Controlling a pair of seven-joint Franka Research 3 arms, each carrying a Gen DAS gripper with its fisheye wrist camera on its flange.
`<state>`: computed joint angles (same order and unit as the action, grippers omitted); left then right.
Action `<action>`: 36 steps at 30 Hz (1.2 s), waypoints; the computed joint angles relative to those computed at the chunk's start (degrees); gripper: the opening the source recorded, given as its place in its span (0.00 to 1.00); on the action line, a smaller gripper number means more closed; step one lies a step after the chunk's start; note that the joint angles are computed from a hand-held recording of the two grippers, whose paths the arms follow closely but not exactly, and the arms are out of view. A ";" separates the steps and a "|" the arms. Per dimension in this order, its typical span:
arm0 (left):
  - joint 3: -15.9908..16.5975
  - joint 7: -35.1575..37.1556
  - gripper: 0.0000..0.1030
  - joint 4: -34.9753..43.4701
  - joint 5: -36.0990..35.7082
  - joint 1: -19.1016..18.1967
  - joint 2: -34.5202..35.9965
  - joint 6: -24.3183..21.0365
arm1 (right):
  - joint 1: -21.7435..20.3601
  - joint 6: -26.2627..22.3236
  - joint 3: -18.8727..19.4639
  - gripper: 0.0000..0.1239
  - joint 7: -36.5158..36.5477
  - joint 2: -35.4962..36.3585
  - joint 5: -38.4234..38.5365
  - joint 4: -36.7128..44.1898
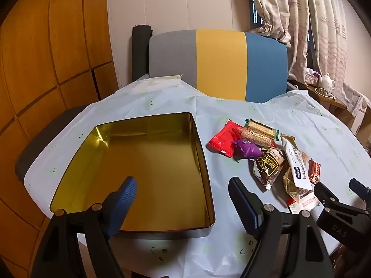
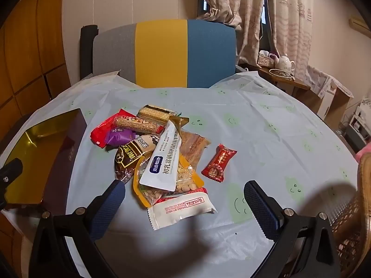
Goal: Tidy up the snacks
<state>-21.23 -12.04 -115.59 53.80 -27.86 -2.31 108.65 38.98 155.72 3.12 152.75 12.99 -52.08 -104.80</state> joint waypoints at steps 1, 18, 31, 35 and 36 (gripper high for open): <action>0.02 0.16 0.80 0.08 -0.09 0.01 0.07 -0.08 | 0.40 -0.20 -0.41 0.83 1.14 0.06 -1.60 0.10; 0.48 1.26 0.80 -0.20 -0.73 0.17 0.75 1.62 | 0.48 -0.20 -0.47 0.83 1.63 0.33 -3.21 0.71; 0.43 1.84 0.80 0.33 -0.68 -0.07 1.06 1.10 | -0.01 0.80 -0.49 0.83 3.34 -0.08 -5.44 0.17; 0.41 1.86 0.80 0.42 -0.73 -0.18 1.08 0.91 | -0.23 0.83 -0.30 0.83 3.47 -0.12 -5.67 0.20; 0.41 1.96 0.80 0.49 -0.88 -0.20 1.08 0.90 | -0.29 0.81 -0.26 0.83 3.47 -0.15 -5.61 0.17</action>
